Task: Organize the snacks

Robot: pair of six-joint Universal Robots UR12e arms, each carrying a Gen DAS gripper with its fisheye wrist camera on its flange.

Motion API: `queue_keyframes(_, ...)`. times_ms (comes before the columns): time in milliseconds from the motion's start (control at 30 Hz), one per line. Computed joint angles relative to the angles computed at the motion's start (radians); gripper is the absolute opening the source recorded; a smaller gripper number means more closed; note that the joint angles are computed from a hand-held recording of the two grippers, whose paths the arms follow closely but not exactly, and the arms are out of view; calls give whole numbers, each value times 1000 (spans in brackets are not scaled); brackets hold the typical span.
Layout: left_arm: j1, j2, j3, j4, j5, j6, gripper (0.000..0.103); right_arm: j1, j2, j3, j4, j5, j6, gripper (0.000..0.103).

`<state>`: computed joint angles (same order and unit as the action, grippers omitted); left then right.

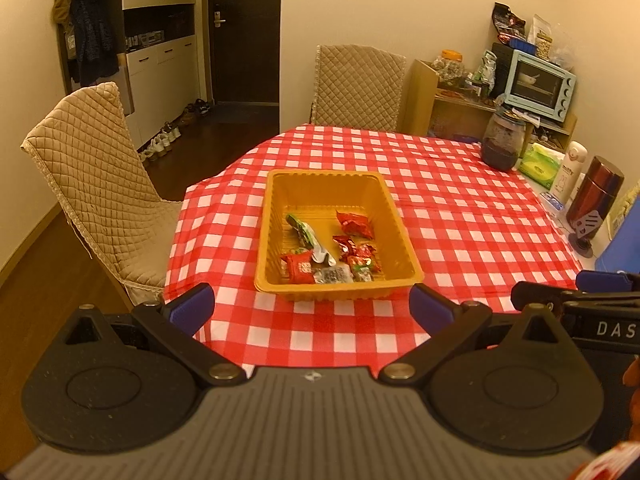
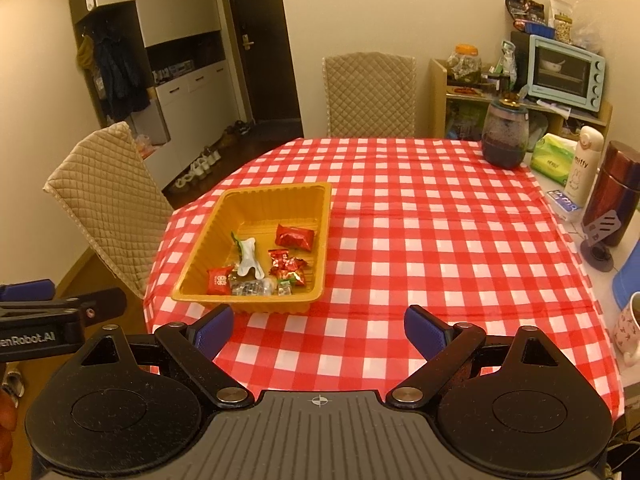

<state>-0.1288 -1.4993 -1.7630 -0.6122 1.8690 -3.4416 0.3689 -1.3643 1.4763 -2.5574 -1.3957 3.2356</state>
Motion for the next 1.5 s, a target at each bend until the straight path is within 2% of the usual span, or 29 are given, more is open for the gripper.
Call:
queue_keyframes(500,-33,16,-8,7,19,7,103,-12,-52,54,-26,-3,21,92)
queue_keyframes(1500,-36,18,-13,12,21,7,103,-14,-53,56,-26,-5,32,92)
